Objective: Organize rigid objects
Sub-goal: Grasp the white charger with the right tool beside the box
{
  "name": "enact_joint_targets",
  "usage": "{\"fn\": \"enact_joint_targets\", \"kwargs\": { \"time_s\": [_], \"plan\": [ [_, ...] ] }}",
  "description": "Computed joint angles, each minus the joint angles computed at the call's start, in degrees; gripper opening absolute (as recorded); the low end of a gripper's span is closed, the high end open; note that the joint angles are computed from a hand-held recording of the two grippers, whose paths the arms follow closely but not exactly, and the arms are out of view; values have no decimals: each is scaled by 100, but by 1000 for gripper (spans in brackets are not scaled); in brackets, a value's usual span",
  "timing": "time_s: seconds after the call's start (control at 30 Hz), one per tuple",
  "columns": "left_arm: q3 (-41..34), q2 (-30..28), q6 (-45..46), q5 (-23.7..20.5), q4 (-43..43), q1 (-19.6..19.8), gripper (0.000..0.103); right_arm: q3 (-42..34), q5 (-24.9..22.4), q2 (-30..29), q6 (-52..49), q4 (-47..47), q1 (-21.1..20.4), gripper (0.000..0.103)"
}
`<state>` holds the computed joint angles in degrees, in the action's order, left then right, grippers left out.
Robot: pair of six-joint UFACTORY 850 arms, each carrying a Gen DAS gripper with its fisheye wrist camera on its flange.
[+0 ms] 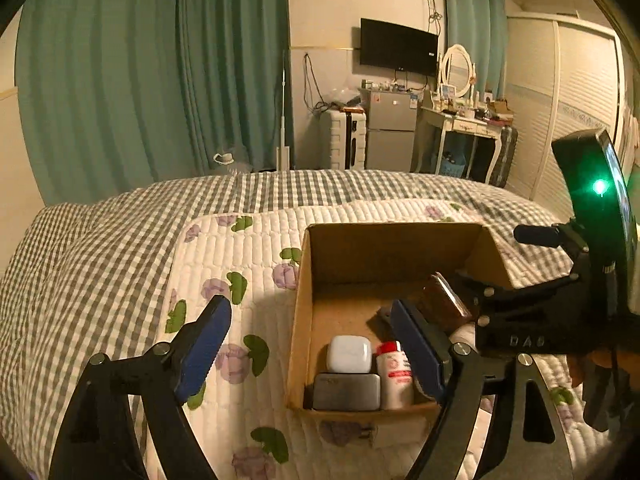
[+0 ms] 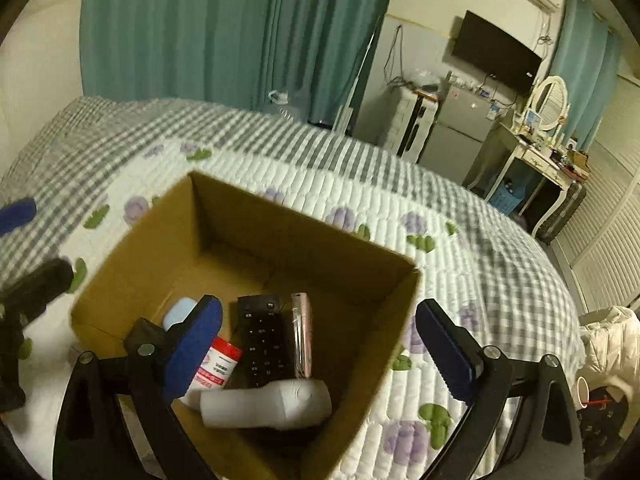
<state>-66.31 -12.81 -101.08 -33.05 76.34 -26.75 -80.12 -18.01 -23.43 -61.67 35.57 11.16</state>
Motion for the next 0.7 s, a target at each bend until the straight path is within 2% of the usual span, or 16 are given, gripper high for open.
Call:
{"fn": "enact_joint_targets", "kwargs": {
  "time_s": [0.07, 0.27, 0.4, 0.57, 0.7],
  "plan": [
    [116, 160, -47, -139, 11, -125, 90, 69, -152, 167, 21, 130, -63, 98],
    [507, 528, -338, -528, 93, -506, 97, 836, -336, 993, -1057, 1196, -311, 99],
    [821, 664, -816, -435, 212, -632, 98, 1411, -317, 1356, -1433, 1552, -452, 100],
    [1045, 569, -1004, -363, 99, -683, 99, 1916, -273, 1467, -1318, 1323, -552, 100],
    [1165, 412, -1175, -272, 38, -638, 99, 1988, -336, 1149, -949, 919, -515, 100]
  ]
}}
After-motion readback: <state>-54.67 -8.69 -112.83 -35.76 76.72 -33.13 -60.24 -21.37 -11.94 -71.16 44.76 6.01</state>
